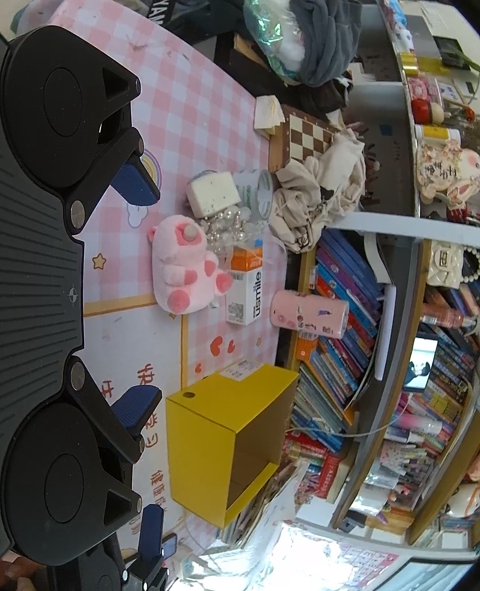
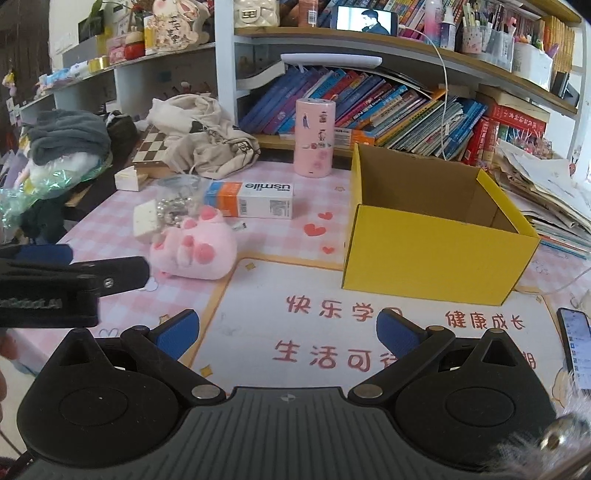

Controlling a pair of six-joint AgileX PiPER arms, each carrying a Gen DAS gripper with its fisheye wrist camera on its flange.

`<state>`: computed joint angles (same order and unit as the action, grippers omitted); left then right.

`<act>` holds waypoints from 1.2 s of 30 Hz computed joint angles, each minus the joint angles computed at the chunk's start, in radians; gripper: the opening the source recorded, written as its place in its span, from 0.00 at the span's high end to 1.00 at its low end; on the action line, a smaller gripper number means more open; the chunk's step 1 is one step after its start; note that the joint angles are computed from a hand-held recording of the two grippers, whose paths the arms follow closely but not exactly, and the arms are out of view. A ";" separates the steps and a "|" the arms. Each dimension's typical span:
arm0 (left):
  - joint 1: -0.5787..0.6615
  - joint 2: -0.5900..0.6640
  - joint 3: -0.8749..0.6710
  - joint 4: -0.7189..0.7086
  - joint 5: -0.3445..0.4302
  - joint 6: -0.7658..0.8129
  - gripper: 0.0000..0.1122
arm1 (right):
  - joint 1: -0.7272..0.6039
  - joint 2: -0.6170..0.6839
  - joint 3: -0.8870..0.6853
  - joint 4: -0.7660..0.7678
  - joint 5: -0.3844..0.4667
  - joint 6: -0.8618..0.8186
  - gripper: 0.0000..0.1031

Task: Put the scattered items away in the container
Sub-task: 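Move both tools toward the pink plush paw and white block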

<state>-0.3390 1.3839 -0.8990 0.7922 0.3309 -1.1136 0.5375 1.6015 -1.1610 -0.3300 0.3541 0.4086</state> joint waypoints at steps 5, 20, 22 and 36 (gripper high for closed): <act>-0.017 0.027 -0.027 0.074 0.042 -0.108 0.08 | -0.052 0.051 -0.066 0.252 -0.006 -0.298 0.00; -0.072 0.152 -0.164 0.160 0.232 -0.343 0.08 | -0.173 0.319 -0.424 0.847 0.209 -1.087 0.00; -0.075 0.171 -0.188 0.127 0.258 -0.333 0.08 | -0.184 0.359 -0.479 0.890 0.258 -1.151 0.00; -0.125 0.285 -0.337 0.087 0.461 -0.353 0.08 | -0.248 0.510 -0.654 1.038 0.476 -1.352 0.00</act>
<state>-0.4643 1.6686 -1.2365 0.8790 0.7917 -1.4670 0.2896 2.1112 -1.8149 0.7081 0.8303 -0.9429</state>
